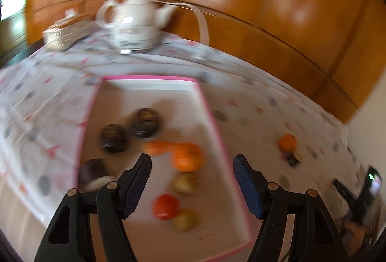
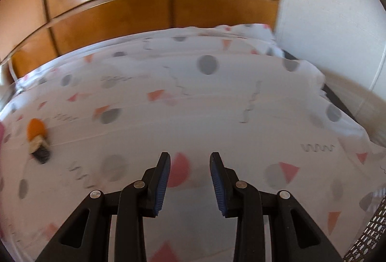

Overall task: Organize fruits
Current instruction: 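Move the left gripper to the dark slice with pale top and grasp it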

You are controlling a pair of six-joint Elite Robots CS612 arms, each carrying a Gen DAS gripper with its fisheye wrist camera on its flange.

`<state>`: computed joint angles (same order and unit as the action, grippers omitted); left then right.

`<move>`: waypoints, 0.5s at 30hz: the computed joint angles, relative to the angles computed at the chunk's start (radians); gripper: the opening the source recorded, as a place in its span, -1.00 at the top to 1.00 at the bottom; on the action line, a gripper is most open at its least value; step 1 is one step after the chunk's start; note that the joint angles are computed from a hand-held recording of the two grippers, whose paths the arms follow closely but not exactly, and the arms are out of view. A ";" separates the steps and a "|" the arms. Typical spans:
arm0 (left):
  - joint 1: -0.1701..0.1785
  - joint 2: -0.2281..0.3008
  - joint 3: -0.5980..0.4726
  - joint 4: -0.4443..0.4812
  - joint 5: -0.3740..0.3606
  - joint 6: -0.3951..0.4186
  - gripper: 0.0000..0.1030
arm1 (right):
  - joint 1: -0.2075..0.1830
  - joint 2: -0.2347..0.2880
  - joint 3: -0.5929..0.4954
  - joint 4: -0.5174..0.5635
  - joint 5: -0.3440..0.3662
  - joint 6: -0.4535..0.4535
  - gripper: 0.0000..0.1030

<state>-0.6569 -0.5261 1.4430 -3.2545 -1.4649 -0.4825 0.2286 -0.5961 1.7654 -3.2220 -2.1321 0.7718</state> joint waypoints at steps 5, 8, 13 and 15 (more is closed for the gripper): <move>-0.026 0.031 -0.091 0.106 -0.104 0.130 -0.38 | -0.009 0.011 0.015 -0.037 0.005 0.022 0.31; -0.041 0.058 -0.154 0.172 -0.165 0.186 -0.38 | -0.009 0.015 0.014 -0.053 0.007 0.015 0.24; -0.062 0.107 -0.258 0.261 -0.217 0.243 -0.37 | -0.010 0.021 0.014 -0.079 0.015 0.003 0.14; -0.071 0.126 -0.299 0.295 -0.237 0.260 -0.37 | -0.009 0.024 0.012 -0.087 0.020 -0.006 0.04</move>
<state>-0.7284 -0.4003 1.1442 -2.9599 -1.7016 -0.2226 0.2191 -0.5722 1.7774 -3.3086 -2.1116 0.7662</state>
